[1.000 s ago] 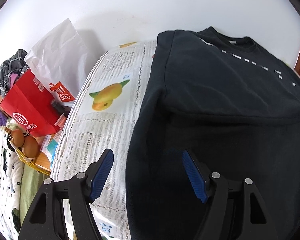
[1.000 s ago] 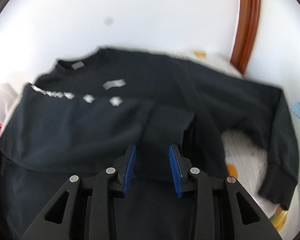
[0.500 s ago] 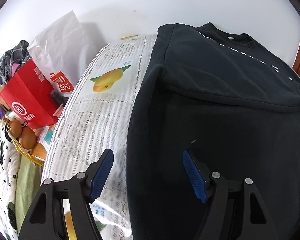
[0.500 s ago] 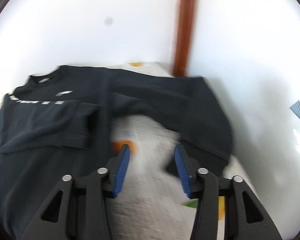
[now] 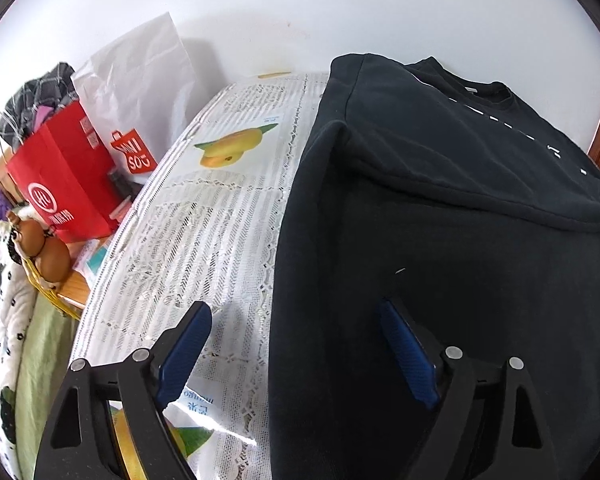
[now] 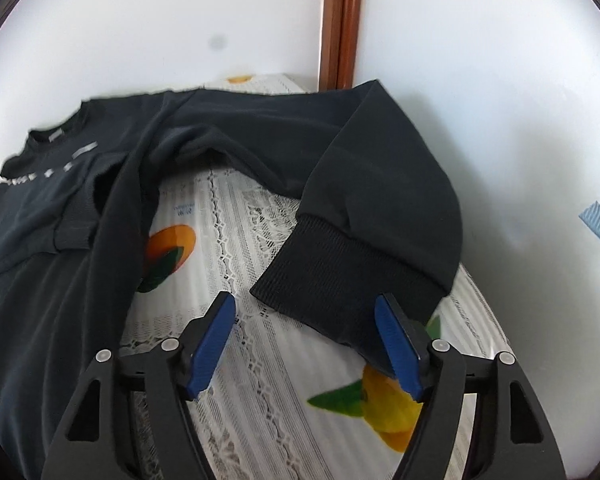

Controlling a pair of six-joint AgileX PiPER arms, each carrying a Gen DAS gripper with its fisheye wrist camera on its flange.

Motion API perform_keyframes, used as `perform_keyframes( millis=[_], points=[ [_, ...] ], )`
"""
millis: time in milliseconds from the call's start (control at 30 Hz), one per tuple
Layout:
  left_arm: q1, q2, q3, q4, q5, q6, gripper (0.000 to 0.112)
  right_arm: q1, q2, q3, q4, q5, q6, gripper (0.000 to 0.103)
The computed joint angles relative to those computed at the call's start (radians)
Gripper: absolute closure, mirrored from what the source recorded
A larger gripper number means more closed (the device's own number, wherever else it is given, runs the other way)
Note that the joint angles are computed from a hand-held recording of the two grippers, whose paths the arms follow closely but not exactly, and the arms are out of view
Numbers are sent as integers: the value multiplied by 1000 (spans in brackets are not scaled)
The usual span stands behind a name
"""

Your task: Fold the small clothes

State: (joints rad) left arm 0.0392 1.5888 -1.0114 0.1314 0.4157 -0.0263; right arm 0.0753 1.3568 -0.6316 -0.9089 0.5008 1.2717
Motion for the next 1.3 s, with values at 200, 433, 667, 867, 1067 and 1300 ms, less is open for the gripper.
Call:
perform_keyframes(
  millis=[200,433,667,867,1067,1300],
  points=[
    [-9,-2,6,52,-12,-50,23,-27,34,-10,-55,-38,50,30],
    [6,0,2,-4,-12,4,22,-20,43,-30,-75,44,11,93],
    [9,-31,22,5,-10,70,23,130,-59,-160,37,266,-68,94],
    [44,-70,46,-73,15,199,23,428,-4,-455,62,418,-68,94],
    [136,-77,38,-259,61,385,23,571,286,-836,150,354,-155,95],
    [162,-65,54,-365,52,494,23,665,634,-1257,290,349,-318,95]
  ],
)
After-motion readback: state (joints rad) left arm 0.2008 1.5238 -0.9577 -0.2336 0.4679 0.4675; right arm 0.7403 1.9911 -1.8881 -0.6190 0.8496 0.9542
